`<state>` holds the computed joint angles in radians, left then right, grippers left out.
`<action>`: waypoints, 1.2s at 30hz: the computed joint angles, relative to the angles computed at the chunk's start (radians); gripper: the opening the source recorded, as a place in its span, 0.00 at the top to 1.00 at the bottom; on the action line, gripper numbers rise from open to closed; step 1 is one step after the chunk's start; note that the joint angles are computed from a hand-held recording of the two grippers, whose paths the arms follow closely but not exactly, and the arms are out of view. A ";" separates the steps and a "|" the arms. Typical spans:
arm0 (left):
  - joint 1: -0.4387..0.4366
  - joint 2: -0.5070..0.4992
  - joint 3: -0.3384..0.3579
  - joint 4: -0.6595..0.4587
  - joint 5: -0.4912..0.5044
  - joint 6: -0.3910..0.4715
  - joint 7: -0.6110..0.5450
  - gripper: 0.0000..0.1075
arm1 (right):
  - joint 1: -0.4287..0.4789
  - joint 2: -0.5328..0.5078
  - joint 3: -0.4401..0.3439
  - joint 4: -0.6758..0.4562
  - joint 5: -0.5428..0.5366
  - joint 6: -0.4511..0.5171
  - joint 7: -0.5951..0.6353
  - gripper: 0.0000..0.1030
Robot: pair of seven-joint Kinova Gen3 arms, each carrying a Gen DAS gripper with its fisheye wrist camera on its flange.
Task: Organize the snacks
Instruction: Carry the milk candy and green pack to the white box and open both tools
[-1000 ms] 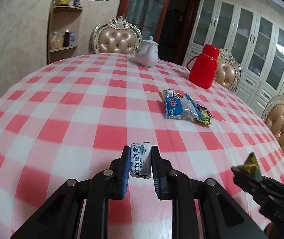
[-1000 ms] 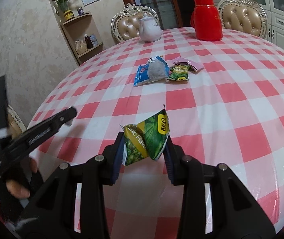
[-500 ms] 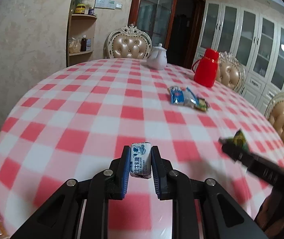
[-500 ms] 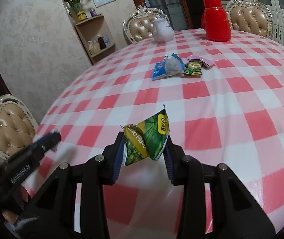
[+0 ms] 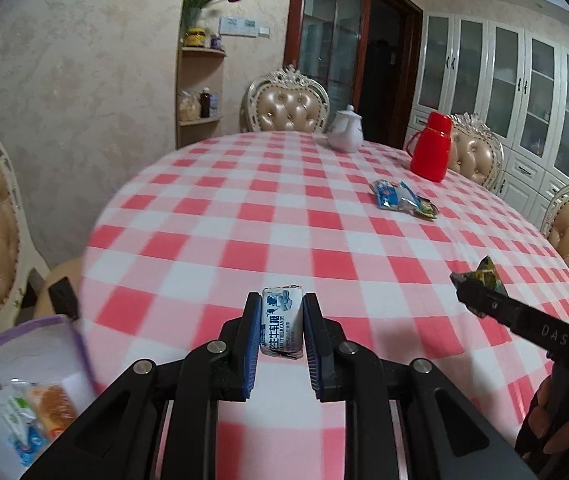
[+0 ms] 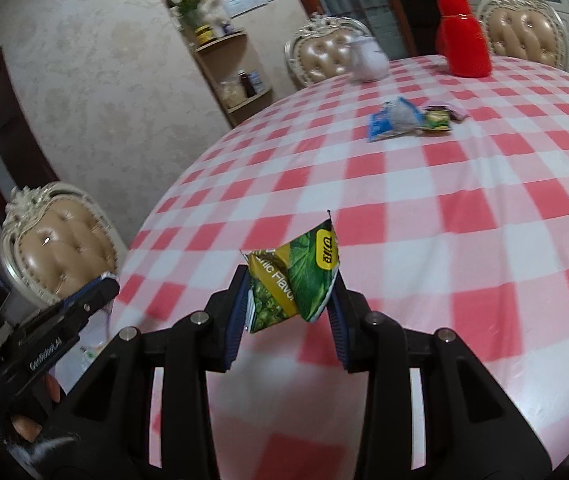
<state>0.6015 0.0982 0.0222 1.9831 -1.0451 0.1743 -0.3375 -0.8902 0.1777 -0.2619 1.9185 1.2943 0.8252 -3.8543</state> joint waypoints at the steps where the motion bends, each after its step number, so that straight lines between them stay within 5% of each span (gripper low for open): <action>1: 0.006 -0.015 -0.011 0.011 -0.021 0.010 0.020 0.80 | -0.004 0.010 -0.004 -0.017 -0.004 0.001 0.019 0.60; 6: -0.080 -0.079 0.021 0.071 -0.014 0.003 0.003 0.80 | -0.038 0.053 -0.001 -0.084 -0.008 -0.007 0.085 0.60; 12: -0.192 -0.148 0.064 0.150 -0.124 -0.016 0.108 0.80 | -0.092 0.114 0.021 -0.183 -0.033 -0.047 0.207 0.60; 18: -0.299 -0.202 0.086 0.204 -0.096 -0.044 0.071 0.80 | -0.159 0.186 0.058 -0.303 -0.083 -0.078 0.366 0.60; 23: -0.447 -0.232 0.168 0.245 -0.163 -0.037 0.131 0.80 | -0.200 0.238 0.084 -0.381 -0.140 -0.117 0.488 0.60; 36: -0.637 -0.268 0.151 0.314 0.004 -0.085 -0.063 0.80 | -0.246 0.383 0.103 -0.588 -0.366 -0.201 0.866 0.60</action>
